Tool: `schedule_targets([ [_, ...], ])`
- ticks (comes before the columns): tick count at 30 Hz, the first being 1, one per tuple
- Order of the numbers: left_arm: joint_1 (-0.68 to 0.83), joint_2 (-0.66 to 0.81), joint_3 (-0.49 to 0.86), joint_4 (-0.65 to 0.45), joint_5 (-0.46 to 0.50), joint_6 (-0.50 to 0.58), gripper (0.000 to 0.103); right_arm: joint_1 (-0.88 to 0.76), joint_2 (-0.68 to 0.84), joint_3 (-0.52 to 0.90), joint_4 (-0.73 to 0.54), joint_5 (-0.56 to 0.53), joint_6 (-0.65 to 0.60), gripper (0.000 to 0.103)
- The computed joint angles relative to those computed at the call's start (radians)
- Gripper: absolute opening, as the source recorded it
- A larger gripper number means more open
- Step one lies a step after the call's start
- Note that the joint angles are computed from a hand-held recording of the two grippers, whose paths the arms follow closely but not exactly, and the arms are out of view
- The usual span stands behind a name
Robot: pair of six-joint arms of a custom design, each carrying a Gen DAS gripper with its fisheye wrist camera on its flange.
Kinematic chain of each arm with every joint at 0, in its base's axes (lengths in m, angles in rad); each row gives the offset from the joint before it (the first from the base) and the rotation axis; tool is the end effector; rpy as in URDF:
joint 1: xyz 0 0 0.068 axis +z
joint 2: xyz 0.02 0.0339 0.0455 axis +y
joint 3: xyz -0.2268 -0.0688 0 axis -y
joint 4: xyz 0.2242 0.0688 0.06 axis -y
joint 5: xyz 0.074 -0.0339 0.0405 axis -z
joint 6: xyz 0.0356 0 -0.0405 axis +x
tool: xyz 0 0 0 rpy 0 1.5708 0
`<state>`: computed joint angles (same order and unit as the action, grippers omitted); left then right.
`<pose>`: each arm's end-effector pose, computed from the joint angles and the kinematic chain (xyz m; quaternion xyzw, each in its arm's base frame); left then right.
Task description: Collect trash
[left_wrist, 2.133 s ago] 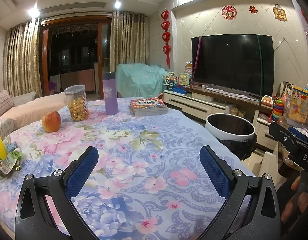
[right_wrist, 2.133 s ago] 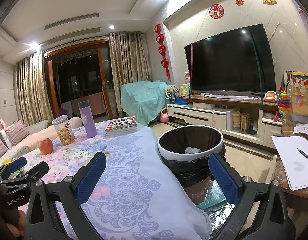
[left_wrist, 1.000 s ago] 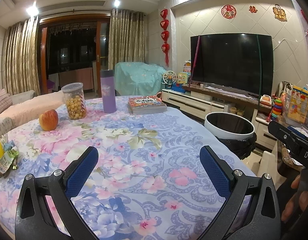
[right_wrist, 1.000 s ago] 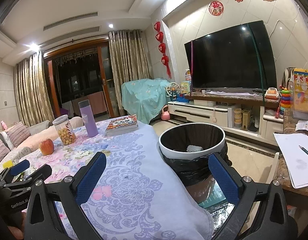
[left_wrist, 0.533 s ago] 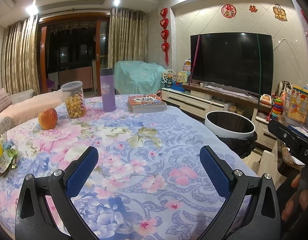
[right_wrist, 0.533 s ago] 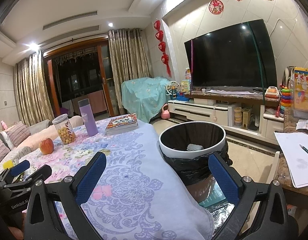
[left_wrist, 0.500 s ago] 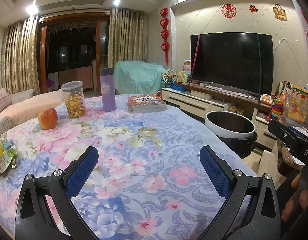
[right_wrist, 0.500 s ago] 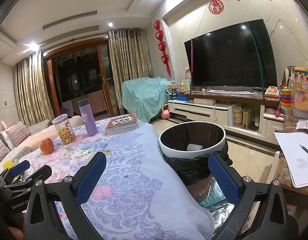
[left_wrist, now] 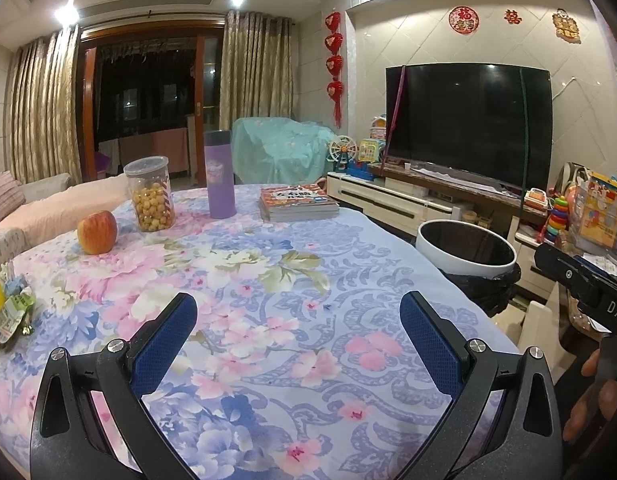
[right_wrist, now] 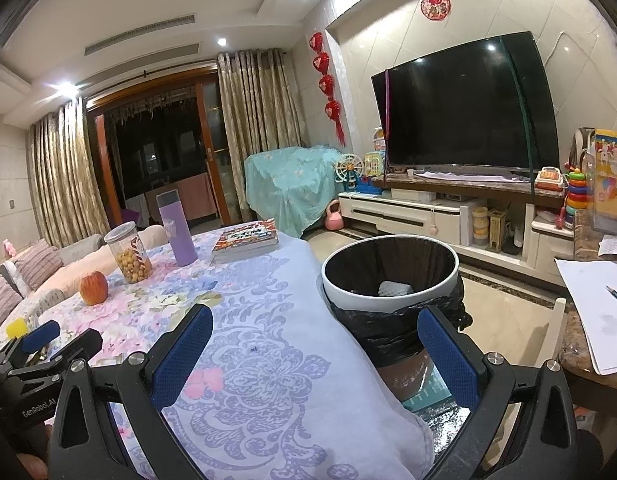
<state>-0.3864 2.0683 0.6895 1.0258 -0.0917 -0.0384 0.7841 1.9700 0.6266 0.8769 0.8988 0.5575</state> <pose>0.3093 -0.1223 0.0663 0.1160 0.8116 -0.0837 0.5664 0.2342 0.1943 0.0743 0.1397 0.7877 0.0039 0.6000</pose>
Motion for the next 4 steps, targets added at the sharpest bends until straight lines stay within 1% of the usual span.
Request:
schedule_targets([
  [4,0.006,-0.001,0.01,-0.016,0.007,-0.001,0.103,-0.017,-0.002,0.008,-0.009,-0.033,0.002,0.103],
])
